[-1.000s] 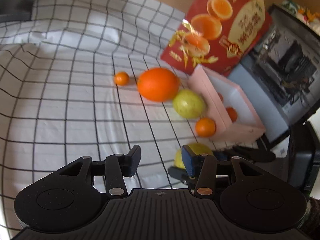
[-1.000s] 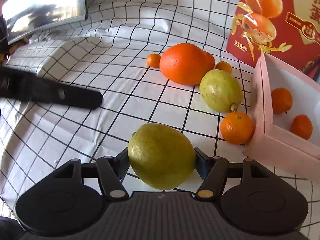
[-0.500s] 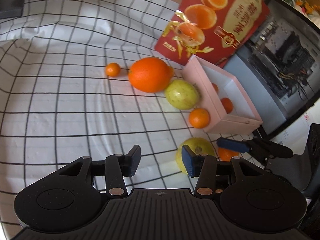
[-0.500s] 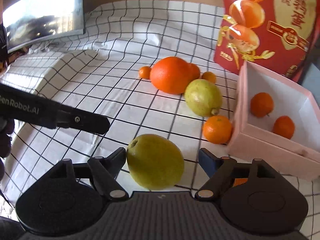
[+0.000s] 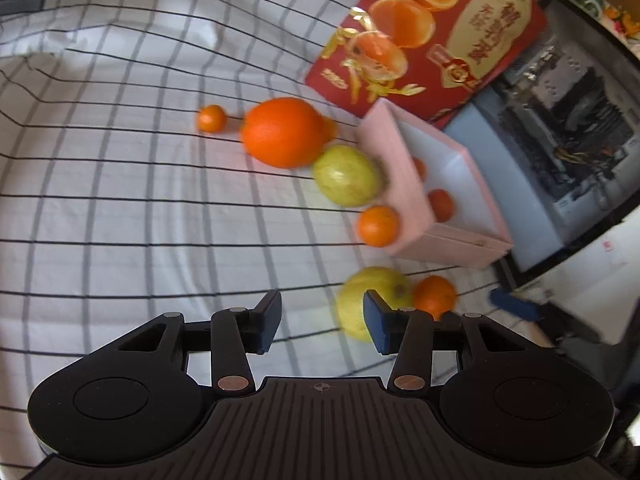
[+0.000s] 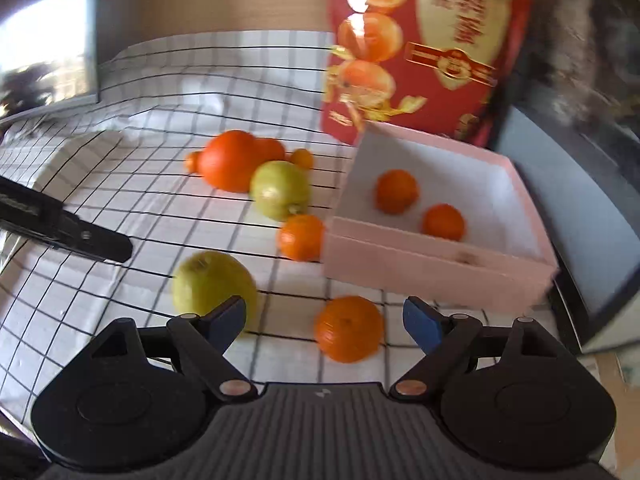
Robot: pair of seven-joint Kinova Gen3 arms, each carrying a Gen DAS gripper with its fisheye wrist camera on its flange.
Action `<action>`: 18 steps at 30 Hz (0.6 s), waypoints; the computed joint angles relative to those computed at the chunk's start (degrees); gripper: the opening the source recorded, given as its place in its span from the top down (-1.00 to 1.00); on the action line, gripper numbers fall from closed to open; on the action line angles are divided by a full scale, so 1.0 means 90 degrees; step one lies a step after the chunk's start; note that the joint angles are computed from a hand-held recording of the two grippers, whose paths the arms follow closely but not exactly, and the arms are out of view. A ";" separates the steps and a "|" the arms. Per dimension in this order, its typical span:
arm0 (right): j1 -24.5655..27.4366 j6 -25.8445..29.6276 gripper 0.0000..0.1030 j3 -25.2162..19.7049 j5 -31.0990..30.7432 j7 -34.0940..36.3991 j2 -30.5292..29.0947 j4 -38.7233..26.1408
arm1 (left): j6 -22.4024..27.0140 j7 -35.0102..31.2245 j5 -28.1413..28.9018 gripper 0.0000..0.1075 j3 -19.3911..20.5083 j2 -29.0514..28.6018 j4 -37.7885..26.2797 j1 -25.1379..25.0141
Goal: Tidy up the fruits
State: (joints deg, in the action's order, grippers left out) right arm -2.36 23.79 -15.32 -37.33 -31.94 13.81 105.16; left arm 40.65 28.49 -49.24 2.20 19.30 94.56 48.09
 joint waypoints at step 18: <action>0.0198 -0.0390 -0.67 0.0103 0.0149 -0.0497 0.0080 0.0405 | 0.2895 -0.4091 -0.0679 -0.01 0.1940 0.2069 -0.3127 -0.0607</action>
